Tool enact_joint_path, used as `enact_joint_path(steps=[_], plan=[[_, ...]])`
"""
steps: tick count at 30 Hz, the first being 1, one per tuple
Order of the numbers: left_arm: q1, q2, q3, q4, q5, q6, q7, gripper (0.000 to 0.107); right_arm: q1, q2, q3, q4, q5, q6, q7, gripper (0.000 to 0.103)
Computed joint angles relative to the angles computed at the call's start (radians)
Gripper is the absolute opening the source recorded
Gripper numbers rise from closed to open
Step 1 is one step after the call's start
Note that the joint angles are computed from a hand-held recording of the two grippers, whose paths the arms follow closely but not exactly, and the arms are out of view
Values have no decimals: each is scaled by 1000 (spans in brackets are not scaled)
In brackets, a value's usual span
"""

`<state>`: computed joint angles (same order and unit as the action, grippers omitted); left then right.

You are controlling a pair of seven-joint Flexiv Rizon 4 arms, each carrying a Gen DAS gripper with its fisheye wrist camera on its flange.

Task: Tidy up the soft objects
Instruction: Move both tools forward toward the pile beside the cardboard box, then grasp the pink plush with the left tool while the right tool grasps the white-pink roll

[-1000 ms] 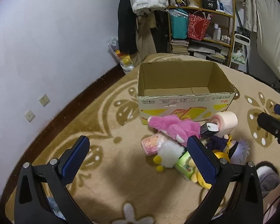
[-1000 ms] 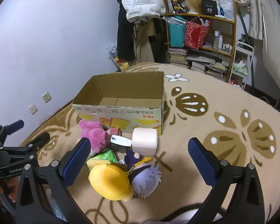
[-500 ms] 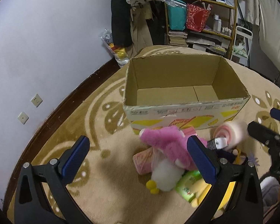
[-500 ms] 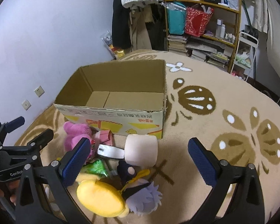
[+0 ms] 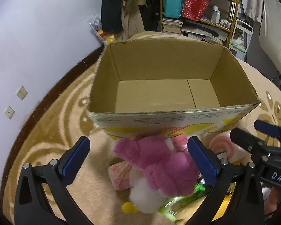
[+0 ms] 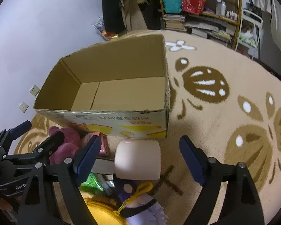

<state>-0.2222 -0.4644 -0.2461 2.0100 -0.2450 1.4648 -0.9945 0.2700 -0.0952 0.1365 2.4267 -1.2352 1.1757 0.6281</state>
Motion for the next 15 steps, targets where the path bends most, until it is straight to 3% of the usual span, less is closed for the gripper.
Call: enact_joint_path(steps=[4,7,15], plan=[[-52,-36,51,-50,40,-47,-14,103,-12,-12,-8,11,2,45,7,87],[-95,-60,92,-79,80,-61,-39,103,-12,-24,-7,15,50,68,-24,77],[-111,-94,107,-138,104,-195,-66,103,-33,-38,-41,31,-25,138,58,76]])
